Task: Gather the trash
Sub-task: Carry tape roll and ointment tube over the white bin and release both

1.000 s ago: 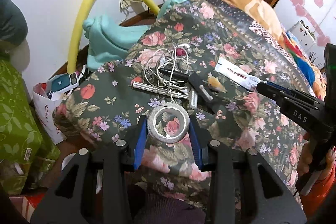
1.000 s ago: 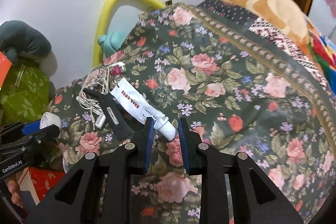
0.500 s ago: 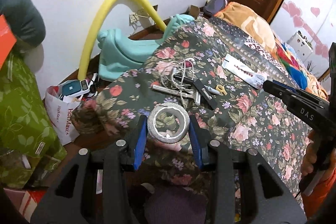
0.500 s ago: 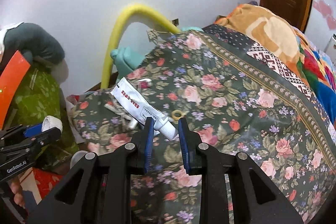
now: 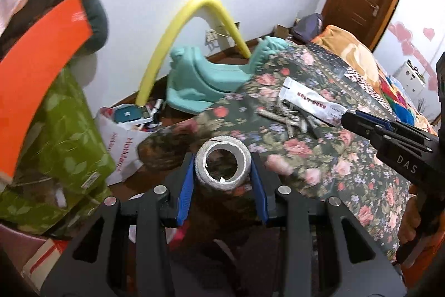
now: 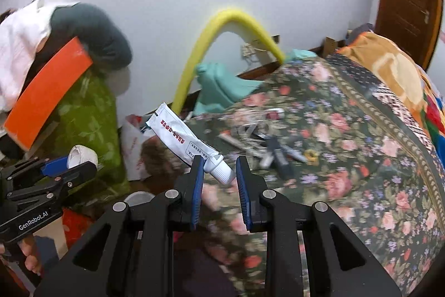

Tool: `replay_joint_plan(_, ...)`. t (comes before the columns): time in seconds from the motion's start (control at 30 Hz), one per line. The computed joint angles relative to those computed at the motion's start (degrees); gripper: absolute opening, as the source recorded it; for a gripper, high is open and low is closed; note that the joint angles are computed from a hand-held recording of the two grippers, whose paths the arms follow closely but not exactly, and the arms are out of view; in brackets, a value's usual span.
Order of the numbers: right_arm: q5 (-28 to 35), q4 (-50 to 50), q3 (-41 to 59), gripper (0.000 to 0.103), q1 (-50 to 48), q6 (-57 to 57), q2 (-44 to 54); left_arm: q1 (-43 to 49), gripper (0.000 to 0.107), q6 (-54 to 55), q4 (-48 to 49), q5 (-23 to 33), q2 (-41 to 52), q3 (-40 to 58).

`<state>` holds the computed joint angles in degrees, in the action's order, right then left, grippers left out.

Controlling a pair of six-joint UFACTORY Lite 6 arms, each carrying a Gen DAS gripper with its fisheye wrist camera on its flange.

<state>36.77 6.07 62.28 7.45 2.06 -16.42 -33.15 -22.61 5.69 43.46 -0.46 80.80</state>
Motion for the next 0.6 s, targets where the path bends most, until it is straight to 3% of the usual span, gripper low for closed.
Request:
replay_joint_plan(0.33, -2.3, -15.5, 3.0, 0.021, 22.3, 23.5, 8.1, 17.8, 0.038, 16.7, -9.8, 0.0, -16.9, -18.0)
replay_joint_plan(0.6, -2.9, -18.7, 9.4, 0.021, 31.6, 29.9, 19.4, 31.9, 0.038, 32.0, -18.1, -1.3, -19.4, -27.0)
